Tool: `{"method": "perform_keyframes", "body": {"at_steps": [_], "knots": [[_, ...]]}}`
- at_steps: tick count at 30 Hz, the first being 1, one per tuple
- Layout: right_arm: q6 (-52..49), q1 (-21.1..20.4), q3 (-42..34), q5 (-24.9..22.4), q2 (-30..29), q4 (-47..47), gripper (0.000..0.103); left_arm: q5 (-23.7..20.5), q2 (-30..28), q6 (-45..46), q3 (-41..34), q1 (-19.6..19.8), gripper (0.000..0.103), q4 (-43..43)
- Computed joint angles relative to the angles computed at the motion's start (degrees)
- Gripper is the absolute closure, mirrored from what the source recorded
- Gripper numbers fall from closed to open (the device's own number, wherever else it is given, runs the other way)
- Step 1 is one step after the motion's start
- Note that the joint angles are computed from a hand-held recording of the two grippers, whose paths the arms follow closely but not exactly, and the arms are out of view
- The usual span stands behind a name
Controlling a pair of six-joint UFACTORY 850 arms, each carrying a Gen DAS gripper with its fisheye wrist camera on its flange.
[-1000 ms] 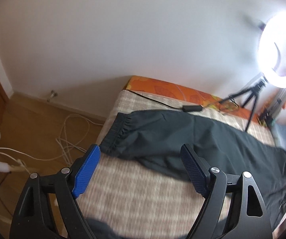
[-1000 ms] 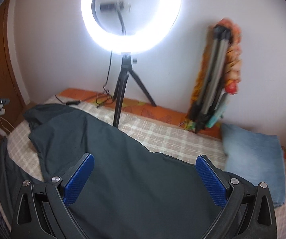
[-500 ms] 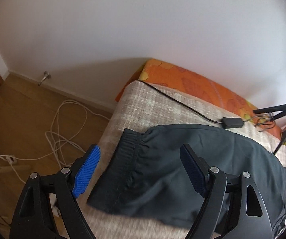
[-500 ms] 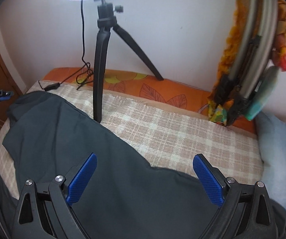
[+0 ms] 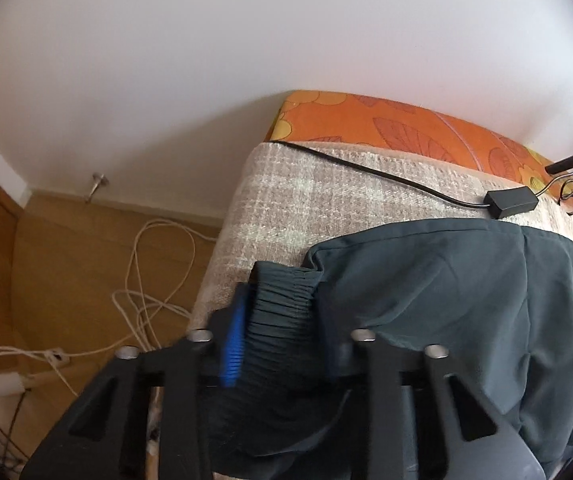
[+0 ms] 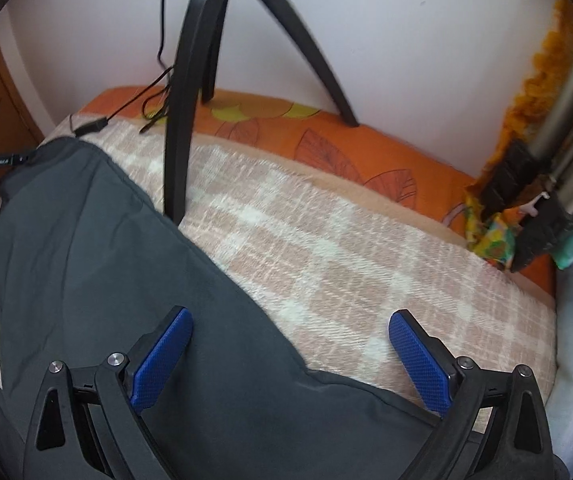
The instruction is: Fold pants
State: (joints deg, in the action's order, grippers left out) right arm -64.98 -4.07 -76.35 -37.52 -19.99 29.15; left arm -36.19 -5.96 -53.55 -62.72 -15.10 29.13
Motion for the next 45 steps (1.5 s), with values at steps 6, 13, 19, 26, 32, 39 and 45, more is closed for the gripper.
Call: {"method": "perform_keyframes", "body": {"at_steps": [6, 13, 19, 26, 32, 39, 45], "knots": [[-4.4, -0.1, 3.2, 0.1, 2.2, 4.2, 0.032, 0.6, 0.6, -0.6, 0.0, -0.9, 0.082, 3.2], [-6.1, 0.6, 7.1, 1.5, 6.4, 4.5, 0.102, 1.6, 5.4, -1.8, 1.6, -0.9, 0.082, 4.4], [-12.1, -2.5, 9.8, -0.2, 12.0, 12.7, 0.103, 0.9, 11.2, -2.0, 3.1, -1.9, 0.082, 6.0], [-18.4, -7.1, 14.7, -5.5, 20.8, 20.3, 0.103, -1.5, 19.7, -2.3, 6.2, -3.8, 0.082, 6.9], [-23.0, -12.1, 20.8, -11.7, 29.9, 23.1, 0.103, -3.8, 26.7, -6.0, 10.8, -8.2, 0.082, 10.3], [-28.7, -21.2, 29.1, -21.2, 40.0, 22.0, 0.103, -6.9, 35.6, -12.7, 20.0, -15.4, 0.082, 12.9], [-33.6, -27.9, 35.1, -25.9, 45.6, 19.2, 0.103, -12.1, 41.5, -23.1, 26.9, -25.3, 0.082, 17.8]]}}
